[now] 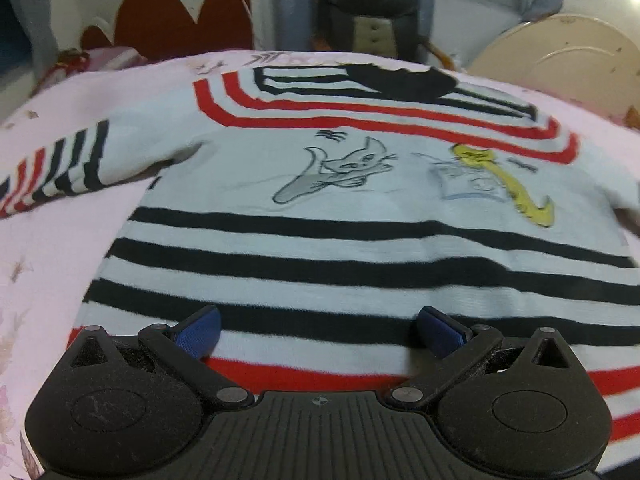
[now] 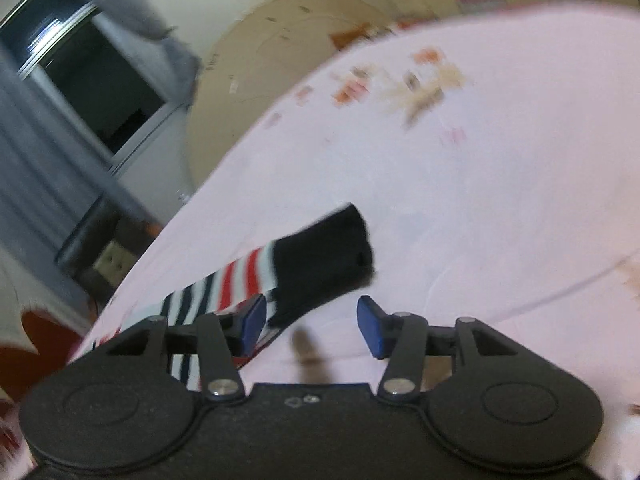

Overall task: Fold small clothes
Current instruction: 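Grasp the black sleeve cuff with the right tool and lift it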

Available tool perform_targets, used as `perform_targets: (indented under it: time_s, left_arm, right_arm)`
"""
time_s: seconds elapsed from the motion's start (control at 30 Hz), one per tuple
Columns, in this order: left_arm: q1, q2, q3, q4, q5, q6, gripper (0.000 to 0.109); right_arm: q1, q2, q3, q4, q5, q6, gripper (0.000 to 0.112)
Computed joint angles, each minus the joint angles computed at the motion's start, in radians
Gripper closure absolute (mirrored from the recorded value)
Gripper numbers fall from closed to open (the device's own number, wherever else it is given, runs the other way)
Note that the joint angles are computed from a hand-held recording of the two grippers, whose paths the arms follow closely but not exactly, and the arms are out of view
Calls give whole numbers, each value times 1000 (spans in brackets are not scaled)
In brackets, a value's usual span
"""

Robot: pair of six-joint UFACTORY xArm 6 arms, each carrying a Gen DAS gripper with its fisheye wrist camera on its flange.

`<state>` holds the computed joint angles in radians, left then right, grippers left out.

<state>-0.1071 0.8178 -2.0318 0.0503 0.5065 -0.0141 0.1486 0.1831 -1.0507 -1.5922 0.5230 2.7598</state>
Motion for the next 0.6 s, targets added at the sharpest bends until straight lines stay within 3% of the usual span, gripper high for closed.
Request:
perform_targets:
  time_s: [0.1,0.2,0.23,0.3,0.37,0.43,0.5,0.6]
  left_arm:
    - [0,0,19,30,-48,-53,6]
    - [2,19,-6,9,-45,-50,6]
    - [2,28,-20,-6,-35,-40,6]
    - [4,46,-52,-30,-13,-13,6]
    - [5,65,-89,-43,14,6,6]
    - [5,90,-145,-62,61,50,6]
    - [12,111,-197,-107,98,113,6]
    - [28,101,-181,-206,33,186,6]
  right_arm:
    - [-9,34,-20,-87,15,115,60]
    - [-11,64,-51,-99,31,126,63]
    - [-11,71,-61,-88,31,116,68]
    - [-15,82,-75,-45,22,77,92]
    - [-40,93,-84,-37,7,70,103]
    - [-45,101,-95,-12,6,21,105]
    - [-37,111,-126,86,26,-132,105]
    - [-5,123,-181,102,65,-258,105]
